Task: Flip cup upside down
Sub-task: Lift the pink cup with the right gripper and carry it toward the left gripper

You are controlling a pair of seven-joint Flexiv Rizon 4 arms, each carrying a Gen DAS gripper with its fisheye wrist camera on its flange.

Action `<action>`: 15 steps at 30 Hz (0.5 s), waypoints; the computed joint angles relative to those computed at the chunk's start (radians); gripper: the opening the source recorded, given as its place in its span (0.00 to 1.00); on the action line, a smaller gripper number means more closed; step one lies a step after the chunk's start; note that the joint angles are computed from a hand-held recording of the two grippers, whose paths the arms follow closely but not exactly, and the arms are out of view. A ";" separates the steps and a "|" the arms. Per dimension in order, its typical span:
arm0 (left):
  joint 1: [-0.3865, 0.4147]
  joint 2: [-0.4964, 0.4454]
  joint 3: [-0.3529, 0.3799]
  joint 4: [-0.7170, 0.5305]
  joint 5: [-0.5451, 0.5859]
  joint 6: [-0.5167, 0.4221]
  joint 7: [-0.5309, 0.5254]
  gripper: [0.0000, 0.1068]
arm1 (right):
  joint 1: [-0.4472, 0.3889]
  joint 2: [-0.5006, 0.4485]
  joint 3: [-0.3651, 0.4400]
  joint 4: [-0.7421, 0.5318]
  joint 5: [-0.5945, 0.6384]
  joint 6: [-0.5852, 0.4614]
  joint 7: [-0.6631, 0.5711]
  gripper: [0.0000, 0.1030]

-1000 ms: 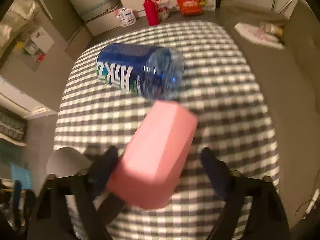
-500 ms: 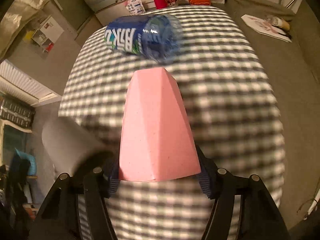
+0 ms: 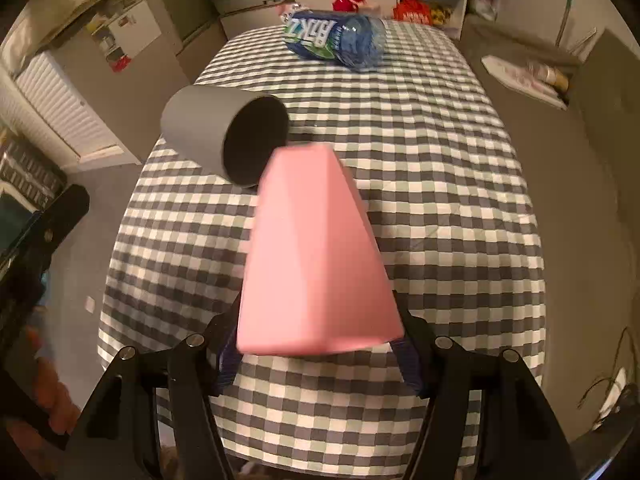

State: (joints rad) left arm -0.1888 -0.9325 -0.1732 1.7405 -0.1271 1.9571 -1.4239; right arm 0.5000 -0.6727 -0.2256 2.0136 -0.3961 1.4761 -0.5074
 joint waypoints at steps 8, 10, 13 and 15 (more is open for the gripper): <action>-0.009 -0.006 0.024 0.032 0.010 0.033 0.021 0.96 | 0.011 -0.018 0.006 -0.007 -0.023 -0.034 0.002 0.70; -0.023 -0.014 0.034 0.008 -0.011 0.004 0.026 0.96 | 0.019 -0.006 0.003 0.021 -0.035 -0.031 -0.005 0.78; -0.032 -0.021 0.029 -0.016 -0.029 -0.014 0.022 0.96 | 0.108 0.047 -0.100 0.122 -0.072 0.030 0.023 0.79; -0.031 -0.019 0.020 -0.017 -0.026 -0.015 0.020 0.96 | 0.202 0.076 -0.220 0.186 -0.083 0.077 0.052 0.80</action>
